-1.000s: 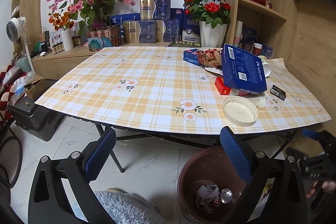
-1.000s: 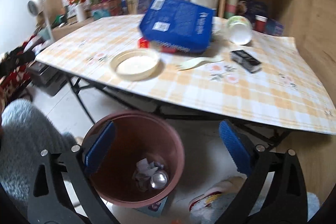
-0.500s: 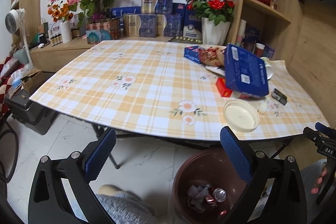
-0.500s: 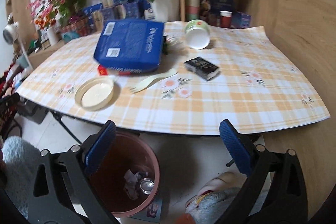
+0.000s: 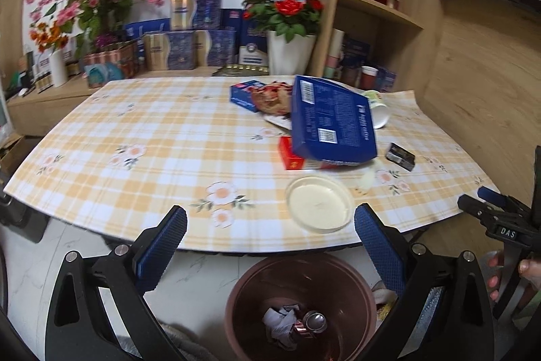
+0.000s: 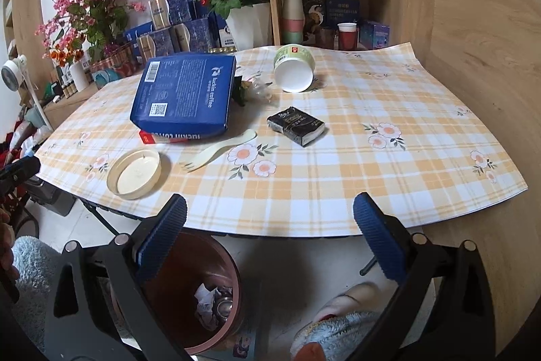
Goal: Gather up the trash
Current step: 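Move the left gripper back over the table toward the cream plastic lid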
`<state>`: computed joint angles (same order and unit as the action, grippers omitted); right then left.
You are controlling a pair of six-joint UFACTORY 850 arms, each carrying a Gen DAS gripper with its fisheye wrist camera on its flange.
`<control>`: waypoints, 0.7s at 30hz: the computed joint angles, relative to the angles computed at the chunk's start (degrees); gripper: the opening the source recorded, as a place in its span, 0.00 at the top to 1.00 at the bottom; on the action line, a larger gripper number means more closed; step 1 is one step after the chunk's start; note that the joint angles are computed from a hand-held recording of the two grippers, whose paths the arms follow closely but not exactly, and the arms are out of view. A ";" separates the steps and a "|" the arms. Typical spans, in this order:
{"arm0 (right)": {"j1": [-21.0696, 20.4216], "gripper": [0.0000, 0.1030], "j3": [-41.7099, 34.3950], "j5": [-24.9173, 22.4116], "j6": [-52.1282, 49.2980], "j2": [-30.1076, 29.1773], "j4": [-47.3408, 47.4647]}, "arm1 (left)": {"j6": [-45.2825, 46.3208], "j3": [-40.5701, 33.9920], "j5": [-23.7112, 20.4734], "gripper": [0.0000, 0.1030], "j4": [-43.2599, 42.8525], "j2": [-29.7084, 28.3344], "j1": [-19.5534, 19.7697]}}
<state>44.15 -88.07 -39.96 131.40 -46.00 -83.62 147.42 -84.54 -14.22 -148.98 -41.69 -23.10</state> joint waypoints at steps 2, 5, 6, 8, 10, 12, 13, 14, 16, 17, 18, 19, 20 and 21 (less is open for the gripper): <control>-0.13 0.06 1.05 -0.22 3.23 0.44 -2.60 | -0.76 -0.46 -1.33 0.06 1.65 -0.54 -0.25; -0.54 0.06 2.06 0.12 6.79 0.81 -5.97 | 1.13 -1.85 -0.62 0.06 1.39 -1.52 -0.96; -0.59 0.06 1.92 -0.03 6.49 0.70 -6.01 | 0.45 -2.62 -0.08 0.06 2.51 -2.01 -1.18; -0.87 0.06 1.08 0.18 4.09 0.26 -4.82 | -4.21 -4.32 0.71 0.06 7.34 -3.07 -1.41; -1.32 0.06 0.33 0.63 2.12 -0.18 -4.03 | -8.09 -5.52 1.23 0.06 10.90 -3.81 -1.54; -1.76 0.06 0.16 1.42 1.95 -0.32 -4.46 | -13.15 -7.20 1.95 0.06 15.55 -4.85 -1.70; -2.01 0.06 -0.02 1.74 1.78 -0.47 -4.46 | -14.42 -7.78 2.23 0.06 16.66 -5.25 -1.80; -2.16 0.06 -0.14 1.89 1.66 -0.58 -4.45 | -16.04 -8.44 2.54 0.06 18.16 -5.69 -1.90; -2.60 0.06 -0.64 2.29 0.93 -0.95 -4.15 | -22.83 -10.13 3.22 0.06 24.80 -6.84 -2.07; -2.78 0.06 -0.85 2.51 0.49 -1.09 -3.84 | -26.36 -10.78 3.35 0.06 28.32 -7.32 -2.11; -3.07 0.06 -1.02 3.01 0.35 -1.22 -3.76 | -28.84 -11.32 3.46 0.06 30.79 -7.71 -2.16; -3.26 0.06 -0.95 3.38 0.79 -1.21 -4.03 | -31.33 -11.89 3.56 0.06 33.28 -8.17 -2.23; -3.56 0.06 -0.91 3.98 1.39 -1.22 -4.21 | -34.17 -12.66 3.70 0.06 36.15 -8.79 -2.32; -3.72 0.06 -0.92 4.36 1.46 -1.23 -4.06 | -36.97 -13.42 3.88 0.06 39.00 -9.40 -2.43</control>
